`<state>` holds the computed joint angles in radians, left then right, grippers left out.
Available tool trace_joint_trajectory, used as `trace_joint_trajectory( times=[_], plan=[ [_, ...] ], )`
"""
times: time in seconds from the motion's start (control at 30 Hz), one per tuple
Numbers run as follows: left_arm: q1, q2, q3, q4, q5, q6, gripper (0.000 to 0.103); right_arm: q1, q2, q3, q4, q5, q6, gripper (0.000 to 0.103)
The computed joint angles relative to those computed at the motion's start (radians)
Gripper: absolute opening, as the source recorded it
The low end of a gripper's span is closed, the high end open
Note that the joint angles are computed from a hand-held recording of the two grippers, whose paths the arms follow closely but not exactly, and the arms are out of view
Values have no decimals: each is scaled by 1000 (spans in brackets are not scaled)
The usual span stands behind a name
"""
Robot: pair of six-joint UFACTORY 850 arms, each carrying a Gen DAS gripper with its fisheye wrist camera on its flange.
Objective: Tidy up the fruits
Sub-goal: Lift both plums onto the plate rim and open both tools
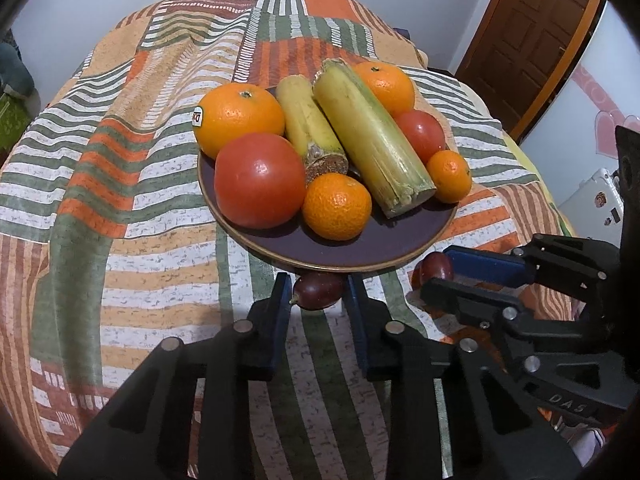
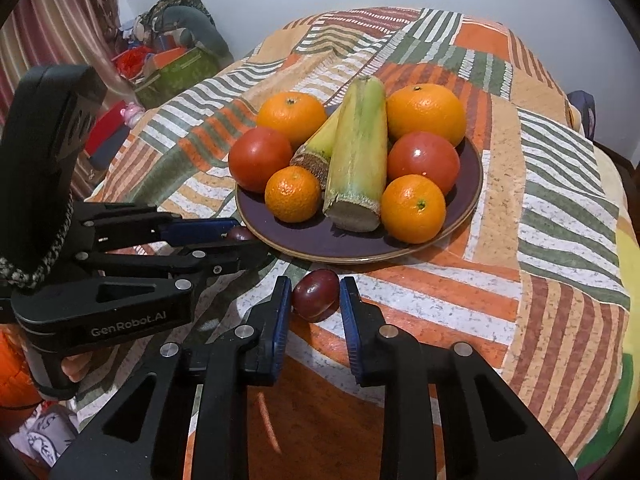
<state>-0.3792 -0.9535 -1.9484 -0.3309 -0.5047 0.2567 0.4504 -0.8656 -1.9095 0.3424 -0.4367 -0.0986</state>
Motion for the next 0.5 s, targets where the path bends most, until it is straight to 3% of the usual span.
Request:
trace_joint_trajectory(
  times=[0.5],
  plan=[
    [15, 61, 70, -53, 47, 36, 25, 2, 0, -24, -10, 19, 9, 23]
  ],
)
